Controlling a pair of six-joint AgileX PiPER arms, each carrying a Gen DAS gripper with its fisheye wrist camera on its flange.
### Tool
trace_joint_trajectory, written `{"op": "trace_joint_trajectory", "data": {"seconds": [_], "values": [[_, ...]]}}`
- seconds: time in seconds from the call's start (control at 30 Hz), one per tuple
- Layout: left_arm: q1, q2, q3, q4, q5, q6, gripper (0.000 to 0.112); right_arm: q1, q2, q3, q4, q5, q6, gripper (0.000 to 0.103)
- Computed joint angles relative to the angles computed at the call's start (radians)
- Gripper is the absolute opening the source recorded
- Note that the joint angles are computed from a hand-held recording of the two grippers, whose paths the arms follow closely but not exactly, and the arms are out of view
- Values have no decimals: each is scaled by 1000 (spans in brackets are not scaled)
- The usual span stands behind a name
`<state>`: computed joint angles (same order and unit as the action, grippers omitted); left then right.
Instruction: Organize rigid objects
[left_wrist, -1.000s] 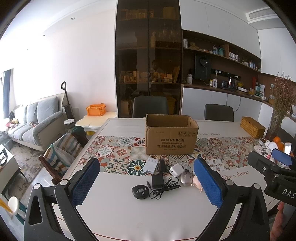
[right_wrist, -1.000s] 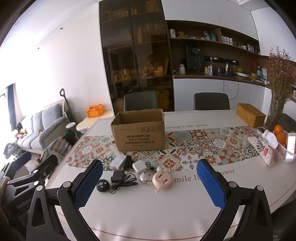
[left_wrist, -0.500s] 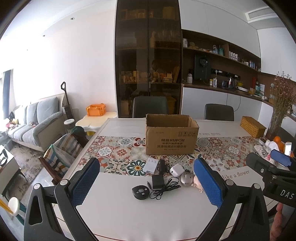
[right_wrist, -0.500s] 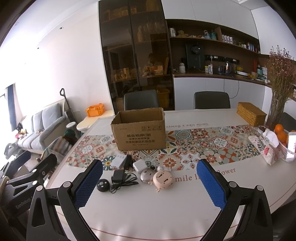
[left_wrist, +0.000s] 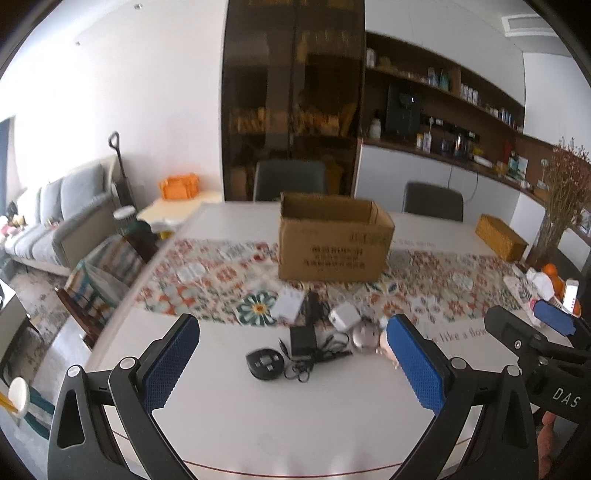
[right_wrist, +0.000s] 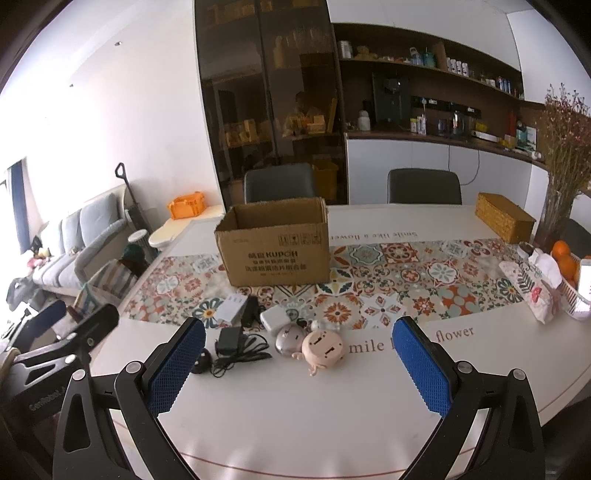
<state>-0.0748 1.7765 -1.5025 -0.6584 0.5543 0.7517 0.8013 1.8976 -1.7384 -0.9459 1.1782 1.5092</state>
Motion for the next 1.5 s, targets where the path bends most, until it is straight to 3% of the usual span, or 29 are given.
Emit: {"op": "trace_joint_trajectory", "data": {"seconds": [0.2, 0.53, 0.87, 1.03, 1.2, 1.5], "values": [[-40, 102, -79, 113, 7, -77, 103, -79, 47, -7, 103, -59, -52, 102], [-65, 346, -359, 261, 119, -154, 103, -218, 209, -156, 333, -112, -232, 102], [-85, 541, -658, 329, 300, -227, 103, -295, 373, -368, 483, -42, -365, 101], [-116, 626, -783, 396, 385, -337, 103, -351, 437, -450, 598, 0, -485, 101], [-151, 656, -811, 475, 397, -472, 103, -402, 469, -467, 685, -1, -601, 101], [-218, 642, -730, 637, 371, -725, 103, -492, 544, -526, 828, -3, -882, 99]]}}
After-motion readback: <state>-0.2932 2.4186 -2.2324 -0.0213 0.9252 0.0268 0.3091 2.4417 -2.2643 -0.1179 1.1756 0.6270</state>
